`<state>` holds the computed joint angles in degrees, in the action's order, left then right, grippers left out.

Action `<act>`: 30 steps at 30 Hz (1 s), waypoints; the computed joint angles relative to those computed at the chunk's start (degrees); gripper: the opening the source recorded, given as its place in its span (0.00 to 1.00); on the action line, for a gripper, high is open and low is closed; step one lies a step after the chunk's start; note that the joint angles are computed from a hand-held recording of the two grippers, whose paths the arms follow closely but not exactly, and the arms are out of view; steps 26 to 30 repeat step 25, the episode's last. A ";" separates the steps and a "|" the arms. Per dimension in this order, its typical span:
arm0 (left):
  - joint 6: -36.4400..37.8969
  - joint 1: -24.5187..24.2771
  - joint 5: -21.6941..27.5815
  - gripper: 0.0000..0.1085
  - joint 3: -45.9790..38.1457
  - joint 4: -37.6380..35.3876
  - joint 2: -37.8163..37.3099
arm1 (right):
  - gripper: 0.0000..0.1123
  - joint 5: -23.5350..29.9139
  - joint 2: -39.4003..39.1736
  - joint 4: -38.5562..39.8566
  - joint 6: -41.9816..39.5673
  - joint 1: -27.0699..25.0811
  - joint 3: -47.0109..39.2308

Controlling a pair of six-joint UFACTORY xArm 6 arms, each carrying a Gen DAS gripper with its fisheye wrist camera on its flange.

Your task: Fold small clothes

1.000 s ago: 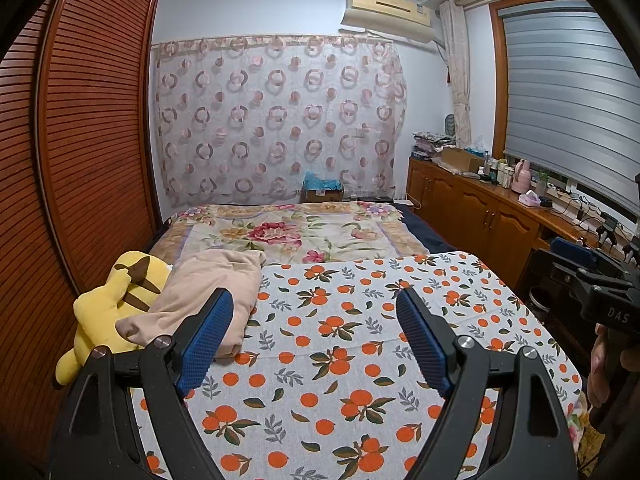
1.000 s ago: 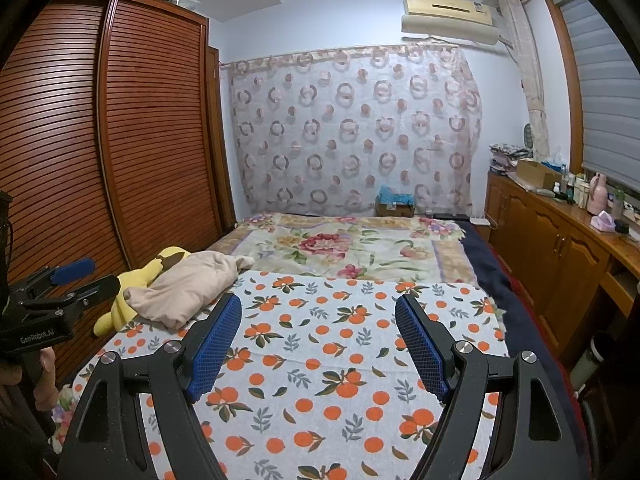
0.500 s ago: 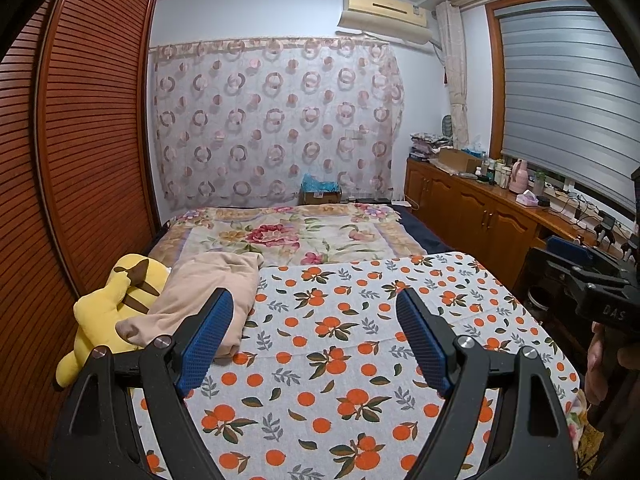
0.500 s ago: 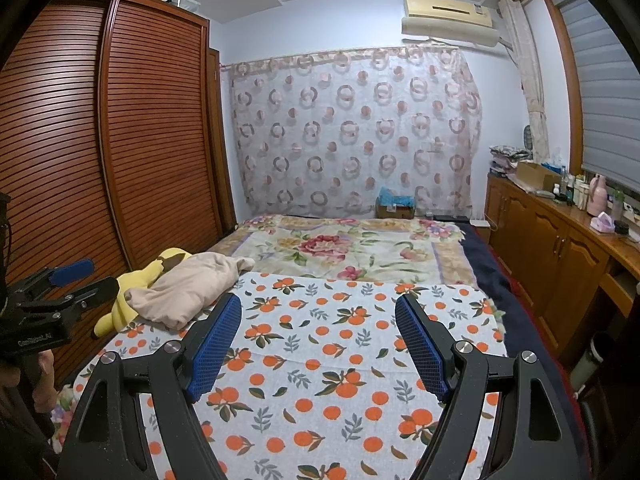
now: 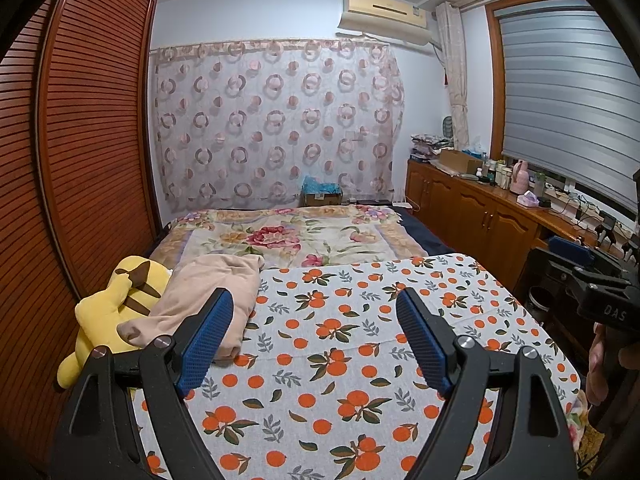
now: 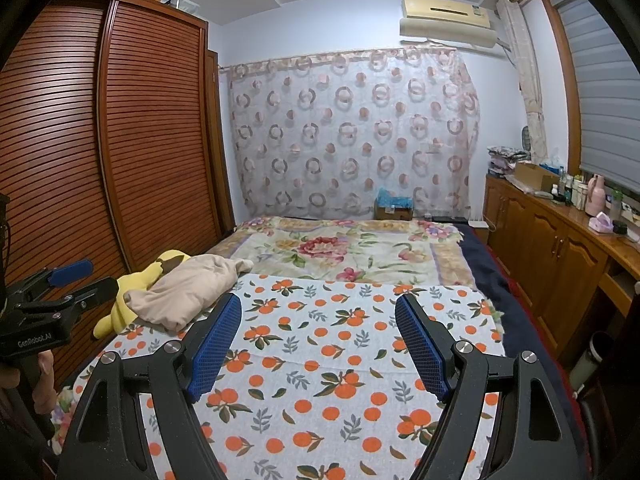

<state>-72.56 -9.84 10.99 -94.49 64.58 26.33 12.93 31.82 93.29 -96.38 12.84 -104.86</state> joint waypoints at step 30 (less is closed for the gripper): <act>-0.19 0.25 -0.03 0.78 0.08 0.53 -0.37 | 0.72 -0.44 -0.58 3.49 -3.21 0.28 0.52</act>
